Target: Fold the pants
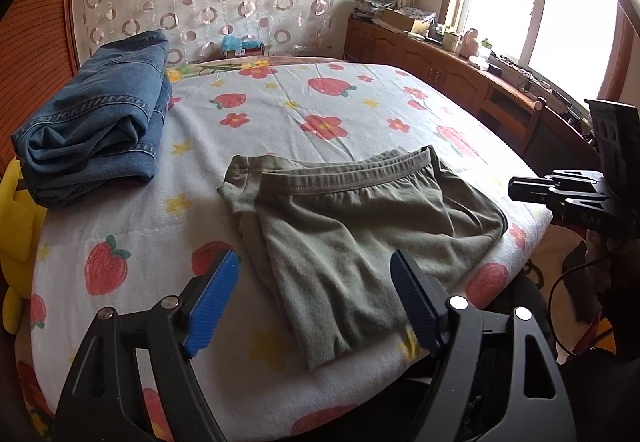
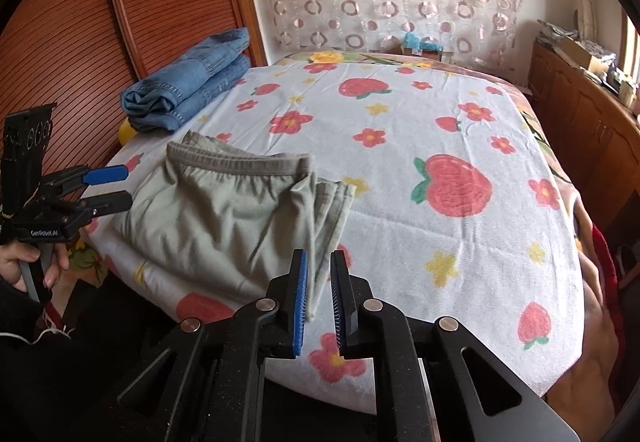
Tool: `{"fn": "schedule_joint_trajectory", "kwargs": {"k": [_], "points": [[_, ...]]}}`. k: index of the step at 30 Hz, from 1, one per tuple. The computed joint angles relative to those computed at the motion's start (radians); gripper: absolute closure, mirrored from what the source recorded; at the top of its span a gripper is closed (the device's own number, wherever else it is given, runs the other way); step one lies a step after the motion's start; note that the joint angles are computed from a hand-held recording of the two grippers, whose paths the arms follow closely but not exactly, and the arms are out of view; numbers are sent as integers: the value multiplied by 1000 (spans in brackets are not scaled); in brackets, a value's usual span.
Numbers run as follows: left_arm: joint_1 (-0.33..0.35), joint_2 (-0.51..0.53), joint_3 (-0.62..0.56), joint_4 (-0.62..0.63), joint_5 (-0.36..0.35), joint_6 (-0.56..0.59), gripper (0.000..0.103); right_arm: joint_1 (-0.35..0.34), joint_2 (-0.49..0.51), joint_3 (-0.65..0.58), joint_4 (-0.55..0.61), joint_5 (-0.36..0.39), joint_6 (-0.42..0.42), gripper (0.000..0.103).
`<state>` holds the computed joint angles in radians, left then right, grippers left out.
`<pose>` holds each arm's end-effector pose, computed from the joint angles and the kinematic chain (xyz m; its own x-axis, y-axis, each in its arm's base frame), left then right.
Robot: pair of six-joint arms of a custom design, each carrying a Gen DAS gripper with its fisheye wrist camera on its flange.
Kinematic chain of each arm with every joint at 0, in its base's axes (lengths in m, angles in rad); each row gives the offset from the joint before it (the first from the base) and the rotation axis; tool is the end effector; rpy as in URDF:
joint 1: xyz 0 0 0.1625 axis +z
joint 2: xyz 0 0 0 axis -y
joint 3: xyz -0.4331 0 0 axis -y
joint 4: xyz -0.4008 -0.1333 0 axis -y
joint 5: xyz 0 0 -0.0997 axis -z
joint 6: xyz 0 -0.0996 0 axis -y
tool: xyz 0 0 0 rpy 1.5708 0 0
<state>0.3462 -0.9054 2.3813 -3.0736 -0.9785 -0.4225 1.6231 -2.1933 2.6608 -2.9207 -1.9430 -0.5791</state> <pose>-0.3190 -0.3159 0.0243 -0.6552 0.5681 -0.4980 0.7364 0.6273 -0.2534 0.1095 -0.2349 0.3518 -0.7727 -0.1532 0.6160 -0.5449 0.6578 -0.5199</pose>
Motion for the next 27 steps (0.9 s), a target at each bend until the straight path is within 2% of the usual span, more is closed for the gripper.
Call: {"fn": "schedule_joint_trajectory", "kwargs": {"k": [4,8,13,15,16,21,23,27], "points": [[10,26,-18,-6,20,8,24,-32,10,-6,-22,31,-11,91],[28,40,-33,-36,17,35,24,-48,62,-22,-70,44,-20,80],[51,54,-56,-56,27,78,25,-61,153,-57,-122,87,-29,76],[61,58,-70,-47,29,94,33,-65,198,-76,-129,106,-35,76],[67,61,-76,-48,27,102,34,-62,228,-88,-136,106,-37,76],[105,81,-107,-39,4,137,55,-51,347,-143,-153,103,-62,76],[117,84,-116,-34,-9,143,59,-55,375,-166,-132,105,-63,76],[124,92,-125,-28,-6,147,59,-54,410,-199,-100,105,-67,76]]}}
